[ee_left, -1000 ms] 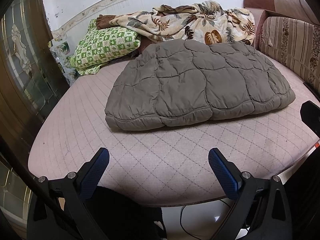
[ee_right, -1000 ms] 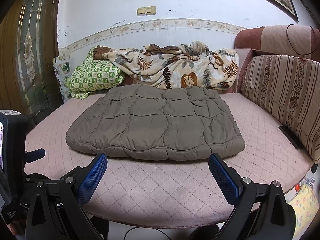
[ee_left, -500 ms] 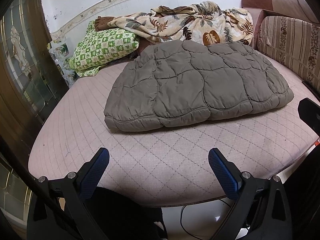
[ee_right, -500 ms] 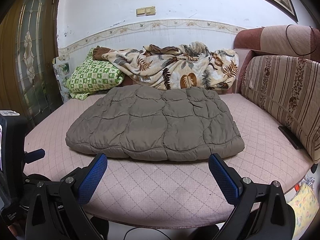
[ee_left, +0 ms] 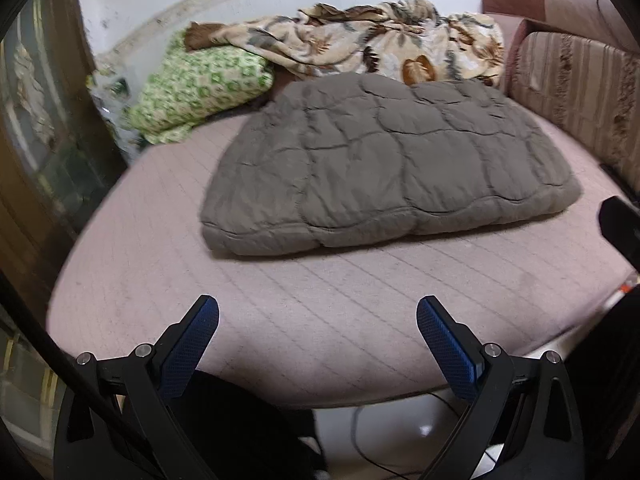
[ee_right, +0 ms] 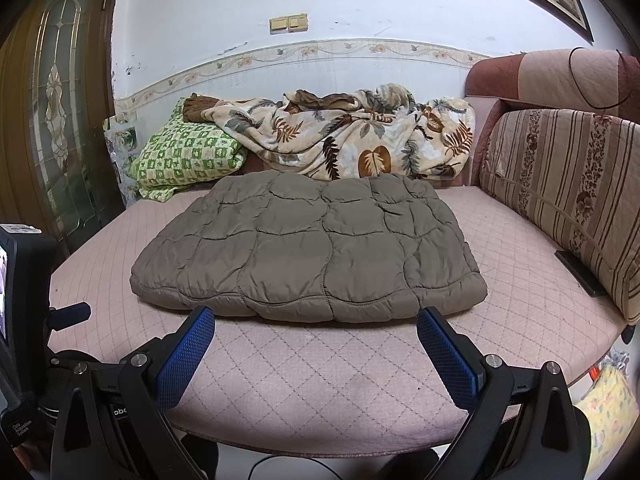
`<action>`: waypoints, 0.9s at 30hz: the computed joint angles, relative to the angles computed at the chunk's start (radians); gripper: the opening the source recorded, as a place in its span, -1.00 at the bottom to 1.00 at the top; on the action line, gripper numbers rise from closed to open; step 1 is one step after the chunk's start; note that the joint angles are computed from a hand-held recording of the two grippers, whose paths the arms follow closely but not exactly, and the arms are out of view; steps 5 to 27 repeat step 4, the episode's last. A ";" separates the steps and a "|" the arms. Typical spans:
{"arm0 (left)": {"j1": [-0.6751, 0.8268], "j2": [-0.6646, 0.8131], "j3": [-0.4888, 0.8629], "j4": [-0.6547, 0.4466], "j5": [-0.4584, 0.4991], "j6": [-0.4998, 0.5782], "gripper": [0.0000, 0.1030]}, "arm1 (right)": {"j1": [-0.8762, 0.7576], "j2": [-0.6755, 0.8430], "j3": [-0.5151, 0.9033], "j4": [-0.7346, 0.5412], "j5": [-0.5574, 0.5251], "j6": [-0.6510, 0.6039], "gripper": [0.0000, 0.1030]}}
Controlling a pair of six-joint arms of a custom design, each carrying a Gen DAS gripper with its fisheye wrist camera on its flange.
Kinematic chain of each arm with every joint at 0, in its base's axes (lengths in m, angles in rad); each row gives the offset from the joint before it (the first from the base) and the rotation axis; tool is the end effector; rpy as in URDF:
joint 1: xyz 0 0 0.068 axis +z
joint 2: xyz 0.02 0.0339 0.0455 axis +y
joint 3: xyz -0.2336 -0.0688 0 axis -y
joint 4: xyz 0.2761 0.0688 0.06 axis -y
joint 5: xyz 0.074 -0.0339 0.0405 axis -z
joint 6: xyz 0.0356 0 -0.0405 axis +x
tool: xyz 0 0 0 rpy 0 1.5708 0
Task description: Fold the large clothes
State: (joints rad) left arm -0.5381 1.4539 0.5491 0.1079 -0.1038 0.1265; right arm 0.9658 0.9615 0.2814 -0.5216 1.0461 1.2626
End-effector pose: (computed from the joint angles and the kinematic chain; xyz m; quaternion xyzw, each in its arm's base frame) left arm 0.2483 -0.1439 0.0872 0.2832 0.8806 -0.0300 0.3787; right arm 0.1231 0.1238 0.0924 0.2166 0.8287 -0.0738 0.5108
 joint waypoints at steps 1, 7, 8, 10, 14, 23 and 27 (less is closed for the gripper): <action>0.010 -0.001 0.003 -0.011 0.029 0.002 0.92 | -0.001 -0.007 -0.004 0.005 -0.002 -0.008 0.99; 0.017 -0.003 0.005 -0.016 0.035 0.003 0.92 | 0.007 0.002 0.000 0.016 0.001 -0.009 0.99; 0.017 -0.003 0.005 -0.016 0.035 0.003 0.92 | 0.007 0.002 0.000 0.016 0.001 -0.009 0.99; 0.017 -0.003 0.005 -0.016 0.035 0.003 0.92 | 0.007 0.002 0.000 0.016 0.001 -0.009 0.99; 0.017 -0.003 0.005 -0.016 0.035 0.003 0.92 | 0.007 0.002 0.000 0.016 0.001 -0.009 0.99; 0.017 -0.003 0.005 -0.016 0.035 0.003 0.92 | 0.007 0.002 0.000 0.016 0.001 -0.009 0.99; 0.017 -0.003 0.005 -0.016 0.035 0.003 0.92 | 0.007 0.002 0.000 0.016 0.001 -0.009 0.99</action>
